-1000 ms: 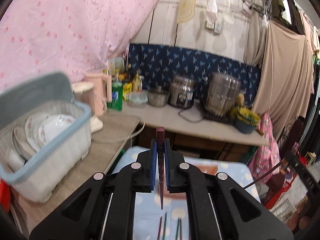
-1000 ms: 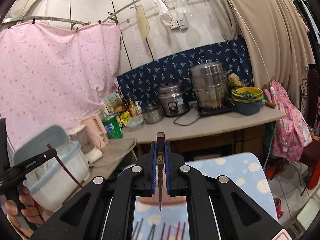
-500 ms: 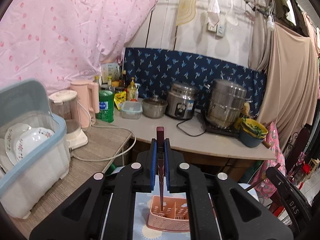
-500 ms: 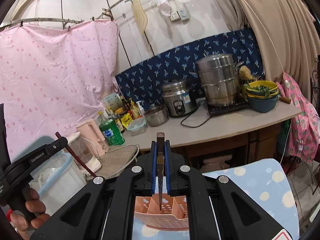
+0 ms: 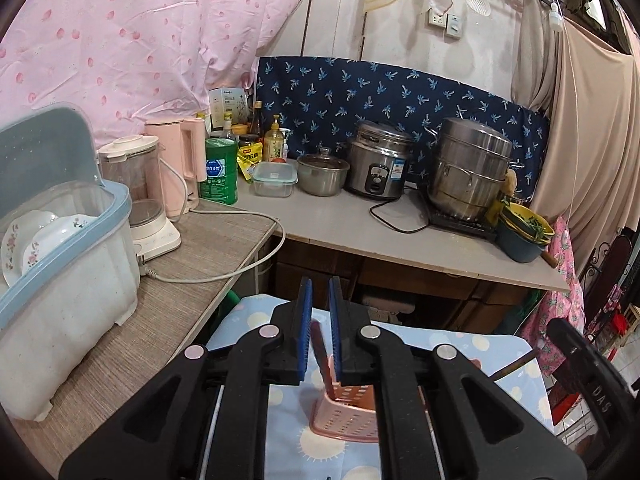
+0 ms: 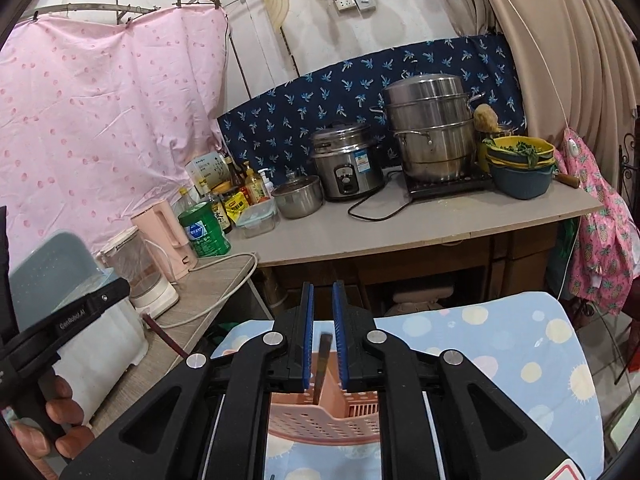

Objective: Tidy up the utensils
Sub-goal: 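Open both tools to drop the chopsticks into the pink holder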

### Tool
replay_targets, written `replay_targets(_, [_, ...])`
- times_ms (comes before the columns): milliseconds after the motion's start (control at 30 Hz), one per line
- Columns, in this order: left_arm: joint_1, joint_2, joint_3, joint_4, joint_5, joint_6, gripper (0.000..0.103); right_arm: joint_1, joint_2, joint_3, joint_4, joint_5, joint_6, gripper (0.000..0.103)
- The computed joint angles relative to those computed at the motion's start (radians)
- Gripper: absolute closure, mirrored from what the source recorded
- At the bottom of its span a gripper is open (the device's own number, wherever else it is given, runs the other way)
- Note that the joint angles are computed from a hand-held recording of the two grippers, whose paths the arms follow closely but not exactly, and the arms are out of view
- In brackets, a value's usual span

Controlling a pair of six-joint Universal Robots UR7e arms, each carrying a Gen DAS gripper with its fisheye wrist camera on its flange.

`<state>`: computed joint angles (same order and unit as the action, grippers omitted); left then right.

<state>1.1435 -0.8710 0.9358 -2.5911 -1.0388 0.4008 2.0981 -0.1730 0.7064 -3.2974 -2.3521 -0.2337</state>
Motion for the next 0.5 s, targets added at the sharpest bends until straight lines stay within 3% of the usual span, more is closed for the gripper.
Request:
replay_targets(67, [0.001, -0.012, 0.015, -0.002, 0.003, -0.007, 0.073, 0.007, -0.011, 0.024, -0.025, -0.002, -0.013, 0.09])
replay_targets(167, [-0.001, -0.042, 0.066, -0.048, 0.014, 0.001, 0.058, 0.02, -0.032, 0.071, -0.068, -0.005, -0.031, 0.083])
replay_targets(233, [-0.001, -0.065, 0.094, -0.055, 0.016, 0.0, 0.054, 0.028, -0.057, 0.124, -0.098, -0.001, -0.026, 0.078])
replay_targets(500, [-0.006, -0.208, 0.291, -0.1, 0.03, 0.008, 0.046, 0.074, -0.137, 0.345, -0.217, -0.029, -0.029, 0.075])
